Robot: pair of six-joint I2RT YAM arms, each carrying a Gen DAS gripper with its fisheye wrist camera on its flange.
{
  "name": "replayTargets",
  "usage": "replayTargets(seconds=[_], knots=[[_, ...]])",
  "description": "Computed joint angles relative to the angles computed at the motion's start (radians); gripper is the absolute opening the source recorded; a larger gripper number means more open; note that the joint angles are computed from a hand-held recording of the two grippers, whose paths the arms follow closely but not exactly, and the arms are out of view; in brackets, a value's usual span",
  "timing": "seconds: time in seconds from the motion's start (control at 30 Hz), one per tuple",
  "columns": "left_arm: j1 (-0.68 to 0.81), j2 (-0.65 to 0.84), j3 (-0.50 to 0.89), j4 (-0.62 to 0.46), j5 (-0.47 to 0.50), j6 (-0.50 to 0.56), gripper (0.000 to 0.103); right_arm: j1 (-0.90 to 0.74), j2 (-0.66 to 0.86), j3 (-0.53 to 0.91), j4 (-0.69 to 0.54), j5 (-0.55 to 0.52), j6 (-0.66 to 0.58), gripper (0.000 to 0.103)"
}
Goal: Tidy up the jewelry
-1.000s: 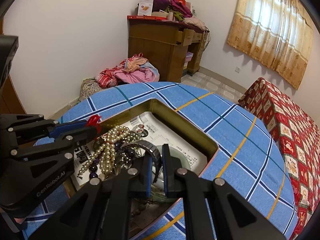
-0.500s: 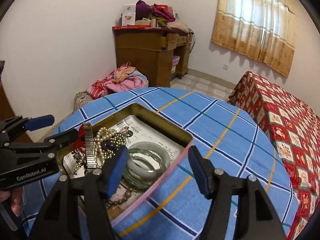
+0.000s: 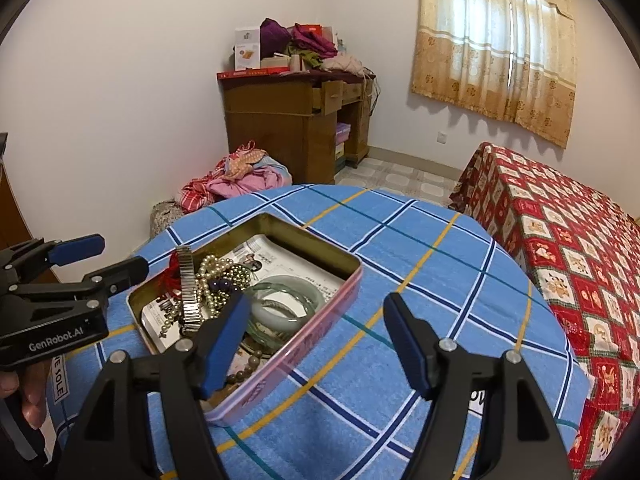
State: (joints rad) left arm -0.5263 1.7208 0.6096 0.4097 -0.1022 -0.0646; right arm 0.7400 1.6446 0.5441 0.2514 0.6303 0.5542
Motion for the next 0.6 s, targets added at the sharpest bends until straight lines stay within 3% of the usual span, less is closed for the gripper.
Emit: replayTargets(seconds=[0.6], knots=[[0.007,-0.030,-0.008,-0.017,0.002,-0.001,0.069,0.018,-0.043,-0.022,-0.022,0.023,0.012,0.075]])
